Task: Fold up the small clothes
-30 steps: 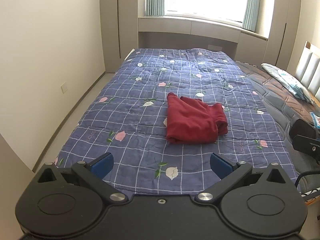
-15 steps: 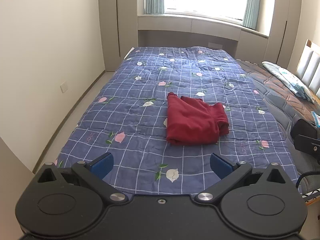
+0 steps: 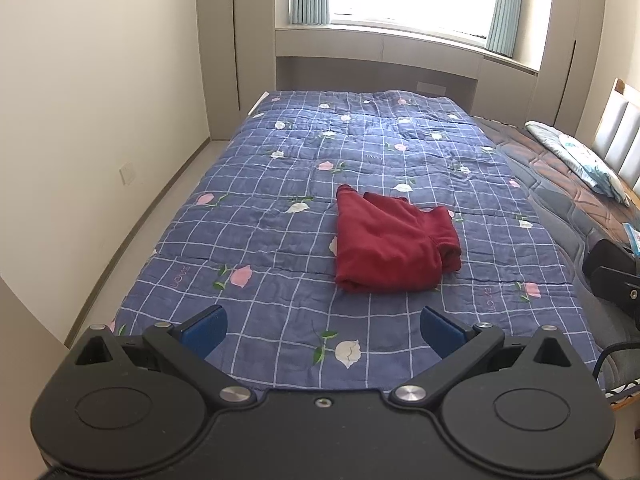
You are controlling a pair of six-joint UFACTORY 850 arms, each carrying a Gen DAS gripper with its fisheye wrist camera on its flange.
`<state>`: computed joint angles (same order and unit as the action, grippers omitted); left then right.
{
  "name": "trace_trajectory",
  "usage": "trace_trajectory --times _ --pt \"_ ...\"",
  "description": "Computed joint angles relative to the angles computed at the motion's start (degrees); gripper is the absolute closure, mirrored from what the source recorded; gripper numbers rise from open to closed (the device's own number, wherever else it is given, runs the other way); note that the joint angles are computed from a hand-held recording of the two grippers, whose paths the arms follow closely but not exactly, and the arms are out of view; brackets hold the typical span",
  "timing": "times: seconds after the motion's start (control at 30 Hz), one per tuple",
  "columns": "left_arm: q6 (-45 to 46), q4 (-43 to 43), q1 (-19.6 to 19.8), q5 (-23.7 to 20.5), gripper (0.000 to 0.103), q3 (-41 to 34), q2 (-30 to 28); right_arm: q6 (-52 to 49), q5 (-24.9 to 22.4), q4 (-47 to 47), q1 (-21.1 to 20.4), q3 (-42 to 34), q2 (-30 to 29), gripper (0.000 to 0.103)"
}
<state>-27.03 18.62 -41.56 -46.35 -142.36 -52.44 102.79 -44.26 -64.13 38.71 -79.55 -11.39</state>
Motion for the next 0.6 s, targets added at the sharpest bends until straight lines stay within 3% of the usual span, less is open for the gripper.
trace_trajectory --times 0.6 --pt "2.4 -1.5 0.3 -2.3 0.001 -3.8 -2.1 -0.2 0.8 1.1 -0.5 -0.8 -0.7 0.000"
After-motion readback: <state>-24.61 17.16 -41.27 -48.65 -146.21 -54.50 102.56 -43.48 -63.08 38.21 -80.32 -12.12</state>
